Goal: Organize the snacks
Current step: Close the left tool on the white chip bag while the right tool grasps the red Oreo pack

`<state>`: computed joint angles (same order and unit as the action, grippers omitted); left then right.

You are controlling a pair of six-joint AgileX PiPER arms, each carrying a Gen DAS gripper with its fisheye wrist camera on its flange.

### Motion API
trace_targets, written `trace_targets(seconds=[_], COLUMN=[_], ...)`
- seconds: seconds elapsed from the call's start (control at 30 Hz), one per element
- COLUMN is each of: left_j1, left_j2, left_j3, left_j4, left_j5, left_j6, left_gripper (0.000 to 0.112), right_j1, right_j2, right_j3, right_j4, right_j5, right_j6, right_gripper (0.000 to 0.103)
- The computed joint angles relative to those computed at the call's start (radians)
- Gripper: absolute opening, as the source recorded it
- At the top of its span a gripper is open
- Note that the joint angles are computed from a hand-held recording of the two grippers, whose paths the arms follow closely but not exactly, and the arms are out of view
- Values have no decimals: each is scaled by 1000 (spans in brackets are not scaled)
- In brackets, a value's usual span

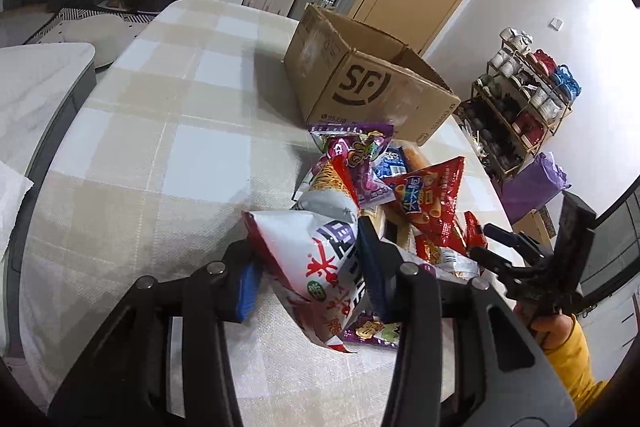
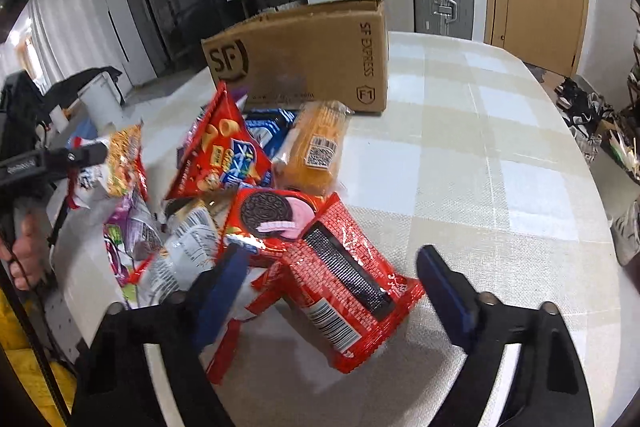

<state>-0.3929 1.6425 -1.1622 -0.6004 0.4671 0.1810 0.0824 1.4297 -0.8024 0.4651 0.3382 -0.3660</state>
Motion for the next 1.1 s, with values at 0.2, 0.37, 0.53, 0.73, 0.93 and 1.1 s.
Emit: trace_targets(seconds=[0.2,0.37,0.53,0.73,0.93,1.1], left_j1=[-5,-9,-23,-45,-48,-35], left_j2=[-8,-11,-16,-21,-16,-1], left_j3=[1,-3,-9,-22,-29,-27], left_j4=[4,11,51,102,104,54], left_j5=[4,6,6,9,18,27], left_j6=[-7,-13,-54,-106,-115,-66], left_gripper=[40,40,39,38,36,33], right_j1=[-96,-163,-254,-259,-282,-302], right_j2=[44,69,90,85,63,10], right_j3=[-1,-5,3,13,46,78], right_j4=[344,502,635,679,758,811], right_j5=[67,129,217,211,229,241], right_j6=[-348,-508,-626,-666,-732,-767], right_gripper=[81,74,60,50,49,49])
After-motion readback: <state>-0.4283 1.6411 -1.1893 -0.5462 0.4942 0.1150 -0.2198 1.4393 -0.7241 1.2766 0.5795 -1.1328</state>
